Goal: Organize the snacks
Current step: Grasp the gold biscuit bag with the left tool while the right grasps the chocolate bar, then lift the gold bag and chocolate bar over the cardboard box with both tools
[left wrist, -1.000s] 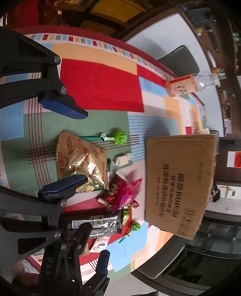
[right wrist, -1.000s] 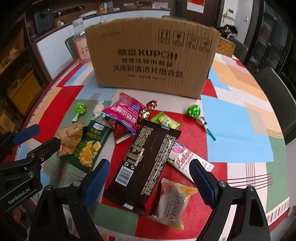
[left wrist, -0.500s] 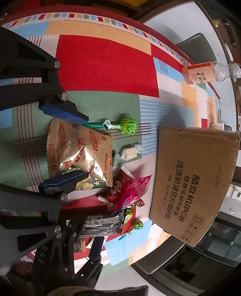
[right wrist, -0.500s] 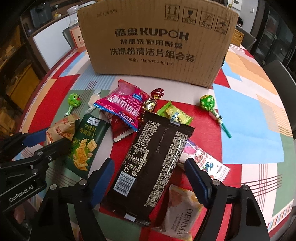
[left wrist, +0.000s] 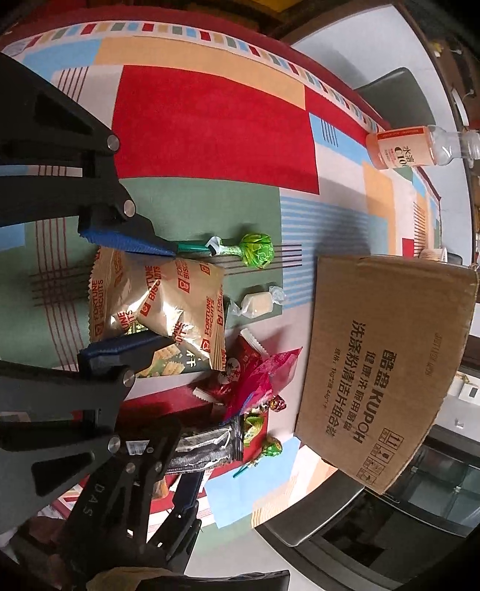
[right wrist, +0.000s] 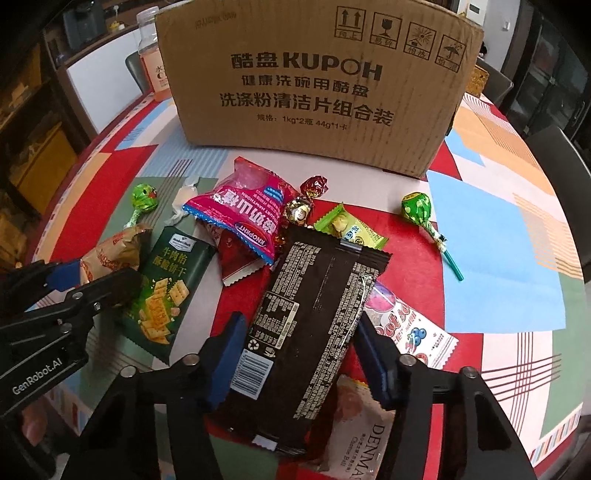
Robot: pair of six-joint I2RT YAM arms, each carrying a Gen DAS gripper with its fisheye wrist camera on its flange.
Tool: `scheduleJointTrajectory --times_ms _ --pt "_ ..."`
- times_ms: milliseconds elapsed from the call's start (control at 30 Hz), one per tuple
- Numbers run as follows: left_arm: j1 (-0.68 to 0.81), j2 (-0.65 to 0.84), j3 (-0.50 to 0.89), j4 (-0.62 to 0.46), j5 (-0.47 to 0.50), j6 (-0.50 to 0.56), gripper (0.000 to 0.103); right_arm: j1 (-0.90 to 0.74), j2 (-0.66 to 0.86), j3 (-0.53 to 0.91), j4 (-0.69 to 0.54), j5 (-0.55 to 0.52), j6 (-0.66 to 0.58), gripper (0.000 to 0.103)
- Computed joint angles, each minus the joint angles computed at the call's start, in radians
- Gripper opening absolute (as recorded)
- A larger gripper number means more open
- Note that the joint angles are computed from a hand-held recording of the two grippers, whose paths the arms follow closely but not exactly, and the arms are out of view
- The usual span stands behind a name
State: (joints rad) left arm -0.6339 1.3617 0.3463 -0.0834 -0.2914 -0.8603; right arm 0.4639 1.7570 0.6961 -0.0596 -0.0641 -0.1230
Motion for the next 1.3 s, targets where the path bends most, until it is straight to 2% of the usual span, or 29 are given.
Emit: scheduleJointTrajectory --times_ms 167,333,467,533,967,1300 --pt "-0.045 -0.044 0.011 -0.057 -0.032 -0.045 0.039 -0.016 -0.034 -0.021 0.007 -0.028 -0.006 0.048" --pt "-0.106 -0.088 0.029 -0.125 -0.086 -0.093 0.039 -0.024 -0.103 -0.065 0.04 -0.048 -0.014 0.026" --pt "-0.15 -0.113 0.045 -0.174 -0.125 -0.13 0.039 -0.026 -0.135 -0.088 0.047 -0.082 -0.03 0.024" --pt "-0.175 -0.13 0.059 -0.207 -0.155 -0.147 0.039 -0.028 -0.153 -0.099 0.048 -0.106 -0.036 0.017" --pt "-0.269 -0.188 0.12 -0.33 -0.266 -0.199 0.039 -0.049 -0.304 -0.154 0.035 -0.173 -0.066 0.014" --pt "-0.281 -0.229 0.19 -0.394 -0.346 -0.156 0.039 -0.084 -0.431 -0.16 0.021 -0.218 -0.073 0.013"
